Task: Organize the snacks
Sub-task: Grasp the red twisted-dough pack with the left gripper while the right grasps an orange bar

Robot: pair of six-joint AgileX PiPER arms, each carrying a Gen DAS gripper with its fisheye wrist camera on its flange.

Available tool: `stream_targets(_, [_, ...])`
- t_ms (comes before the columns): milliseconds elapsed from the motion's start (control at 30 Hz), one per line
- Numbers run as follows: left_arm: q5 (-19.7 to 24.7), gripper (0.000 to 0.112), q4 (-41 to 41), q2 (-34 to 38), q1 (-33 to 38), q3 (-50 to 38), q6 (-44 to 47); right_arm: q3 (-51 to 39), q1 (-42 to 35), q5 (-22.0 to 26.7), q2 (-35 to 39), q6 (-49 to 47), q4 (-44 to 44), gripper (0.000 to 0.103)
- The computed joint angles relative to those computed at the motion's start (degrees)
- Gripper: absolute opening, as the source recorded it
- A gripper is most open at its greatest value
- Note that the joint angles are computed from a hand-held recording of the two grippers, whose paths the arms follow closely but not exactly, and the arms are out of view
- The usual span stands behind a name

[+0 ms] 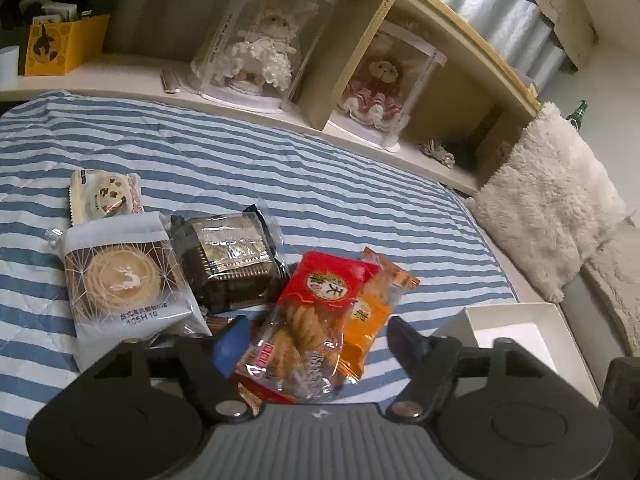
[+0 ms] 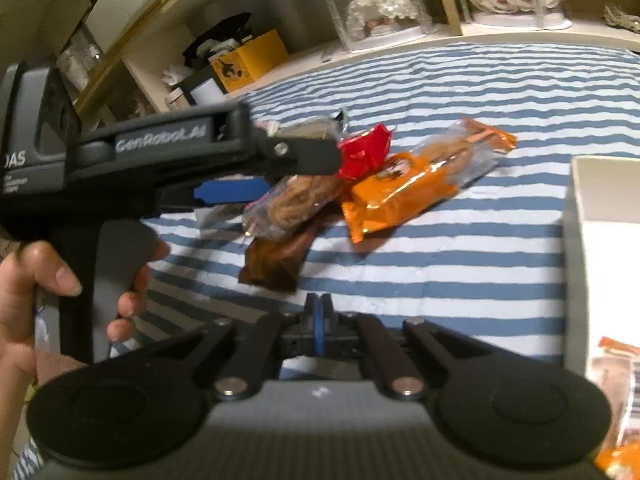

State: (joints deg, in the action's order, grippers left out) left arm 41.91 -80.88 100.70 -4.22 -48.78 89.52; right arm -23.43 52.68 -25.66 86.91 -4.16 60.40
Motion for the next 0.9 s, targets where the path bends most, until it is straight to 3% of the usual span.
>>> stream_targets(133, [-4.5, 0.061, 2.0, -2.2, -2.3, 1.0, -1.3, -0.2, 2.9, -2.9, -1.3, -5.0, 8.7, 0.001])
stream_targets(267, [-7.8, 0.057, 1.5, -3.5, -4.4, 2.2, 0.4, 1.1, 3.9, -6.2, -2.7, -2.9, 11.6, 0.005])
stream_targets(333, [-10.3, 0.050, 2.2, -3.9, -6.0, 2.7, 0.2, 1.2, 1.3, -7.1, -2.4, 0.7, 9.2, 0.005])
stream_targets(500, [-13.2, 0.048, 4.6, -5.2, -7.3, 3.3, -1.6, 2.6, -4.3, -7.9, -2.8, 10.1, 2.7, 0.012])
stream_targets(567, [-13.9, 0.048, 8.0, -6.4, -7.4, 3.4, -5.3, 2.8, -7.3, -7.2, -1.5, 15.9, -2.9, 0.027])
stream_targets(667, [-14.9, 0.047, 12.8, -8.5, -7.4, 4.2, -10.6, 2.5, -10.0, -6.5, 0.0, 20.8, -7.4, 0.040])
stream_targets(900, [-17.0, 0.046, 31.3, -15.8, -8.9, 8.8, -29.5, -0.8, -13.6, -8.0, 8.3, 32.0, -17.5, 0.054])
